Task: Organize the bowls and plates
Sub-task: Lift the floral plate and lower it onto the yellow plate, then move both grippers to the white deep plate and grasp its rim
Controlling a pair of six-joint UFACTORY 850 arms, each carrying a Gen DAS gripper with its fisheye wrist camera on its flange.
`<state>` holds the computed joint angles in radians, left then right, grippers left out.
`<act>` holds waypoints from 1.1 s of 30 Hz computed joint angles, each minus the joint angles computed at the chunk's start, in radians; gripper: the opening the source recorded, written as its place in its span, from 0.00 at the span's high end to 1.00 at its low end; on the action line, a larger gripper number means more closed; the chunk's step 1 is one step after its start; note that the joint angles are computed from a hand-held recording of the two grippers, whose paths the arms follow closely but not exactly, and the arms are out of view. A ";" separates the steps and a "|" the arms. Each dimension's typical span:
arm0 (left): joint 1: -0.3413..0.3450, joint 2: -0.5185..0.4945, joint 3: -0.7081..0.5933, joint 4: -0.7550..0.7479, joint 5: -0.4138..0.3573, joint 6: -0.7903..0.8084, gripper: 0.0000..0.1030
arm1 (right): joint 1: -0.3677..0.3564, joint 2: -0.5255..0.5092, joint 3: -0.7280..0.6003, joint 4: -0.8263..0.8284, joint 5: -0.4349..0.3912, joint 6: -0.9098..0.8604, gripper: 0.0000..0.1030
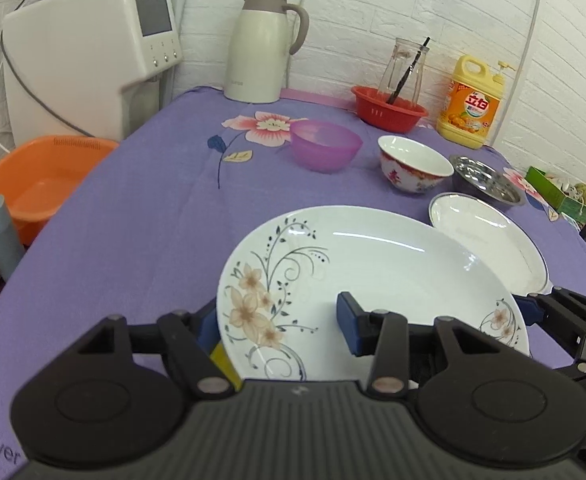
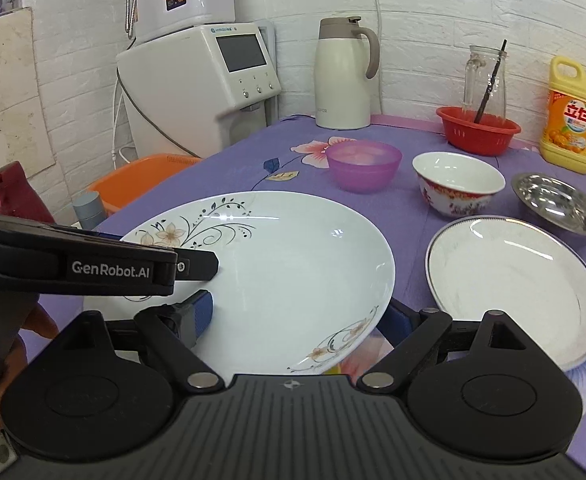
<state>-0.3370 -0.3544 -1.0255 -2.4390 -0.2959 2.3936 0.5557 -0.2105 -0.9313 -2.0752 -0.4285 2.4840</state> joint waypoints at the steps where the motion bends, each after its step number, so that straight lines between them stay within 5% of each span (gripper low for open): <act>1: 0.000 0.010 0.019 -0.001 -0.006 0.007 0.57 | 0.015 0.008 0.015 0.018 -0.015 0.000 0.00; 12: -0.008 0.010 0.078 -0.183 -0.027 0.236 0.54 | 0.047 -0.004 0.054 0.020 -0.008 0.090 0.00; 16: 0.009 0.005 0.083 -0.101 -0.056 0.168 0.51 | 0.053 -0.008 0.053 0.037 -0.011 0.056 0.00; 18: 0.020 0.006 0.080 -0.021 -0.062 0.088 0.45 | 0.050 -0.002 0.060 0.018 -0.010 0.072 0.00; 20: 0.042 0.012 0.083 0.067 -0.088 -0.035 0.24 | 0.050 0.015 0.078 -0.012 -0.022 0.117 0.00; 26: 0.040 0.100 0.148 -0.228 -0.193 0.294 0.15 | 0.055 0.099 0.144 -0.016 -0.156 0.182 0.00; 33: 0.021 0.082 0.061 -0.033 -0.222 0.084 0.14 | -0.010 0.170 0.201 -0.001 -0.202 0.210 0.00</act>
<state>-0.3164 -0.2727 -0.9648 -2.4725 -0.5177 2.4772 0.5454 -0.0407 -0.7299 -2.0758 -0.6301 2.6945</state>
